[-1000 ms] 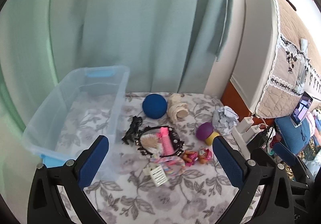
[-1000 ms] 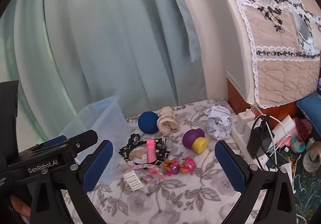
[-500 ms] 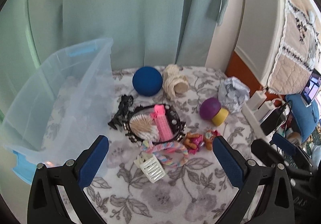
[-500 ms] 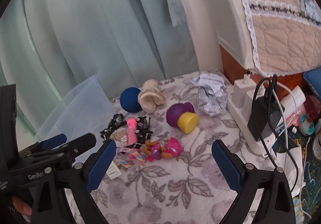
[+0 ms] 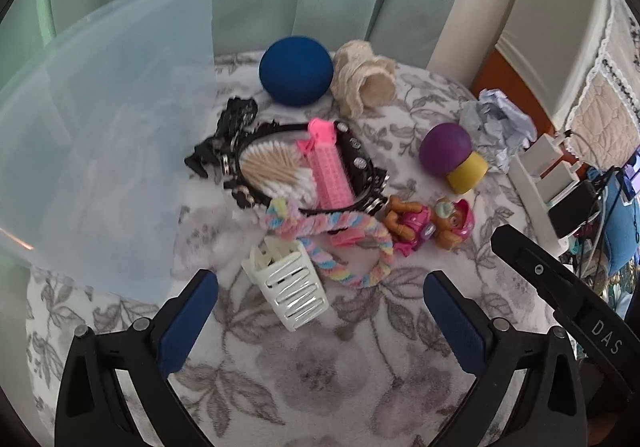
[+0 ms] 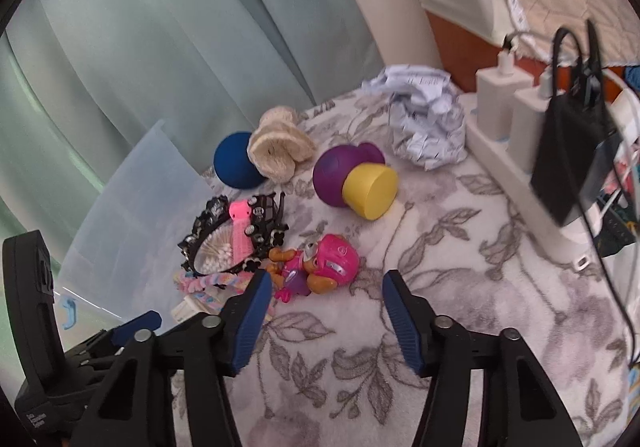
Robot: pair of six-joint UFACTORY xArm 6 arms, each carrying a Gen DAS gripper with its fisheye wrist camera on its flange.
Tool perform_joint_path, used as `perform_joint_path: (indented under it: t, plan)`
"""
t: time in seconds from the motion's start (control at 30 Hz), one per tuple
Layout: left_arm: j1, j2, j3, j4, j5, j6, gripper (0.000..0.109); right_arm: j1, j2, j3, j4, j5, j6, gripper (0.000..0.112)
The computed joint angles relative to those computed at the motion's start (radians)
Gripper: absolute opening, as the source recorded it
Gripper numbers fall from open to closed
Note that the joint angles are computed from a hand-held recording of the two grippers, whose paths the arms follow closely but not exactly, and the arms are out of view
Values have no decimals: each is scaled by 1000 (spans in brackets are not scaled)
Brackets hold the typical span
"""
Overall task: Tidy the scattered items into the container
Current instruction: 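Grasp the pink toy figure with the right tool while the left tool grasps the white basket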
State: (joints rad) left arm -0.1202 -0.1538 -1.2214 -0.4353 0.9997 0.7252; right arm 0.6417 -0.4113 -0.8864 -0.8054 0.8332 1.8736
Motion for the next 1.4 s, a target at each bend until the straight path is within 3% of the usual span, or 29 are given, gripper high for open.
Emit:
perform_joint_path:
  t: [0.2, 0.33, 0.43, 0.53, 0.73, 0.8, 1.07, 1.4]
  plan:
    - [-5, 29, 4, 32, -16, -64, 90, -50, 15, 34, 29, -90, 11, 55]
    - [-1, 56, -6, 40, -8, -87, 78, -82, 32, 53, 44, -155, 10, 50]
    - [3, 69, -12, 44, -5, -98, 76, -100, 45, 61, 37, -194, 22, 50]
    - [8, 88, -28, 44, 8, -110, 51, -113, 64, 62, 29, -226, 26, 49]
    - [6, 102, -33, 46, 3, -119, 35, -132, 73, 77, -17, -281, 80, 49]
    - [4, 100, -27, 45, -6, -112, 34, -138, 72, 85, -30, -301, 101, 49]
    - [9, 94, -25, 42, -4, -91, 33, -104, 49, 94, -49, -267, 150, 44]
    - [42, 68, -60, -1, 52, -60, 33, 21, -38, 48, -86, -50, 182, 44]
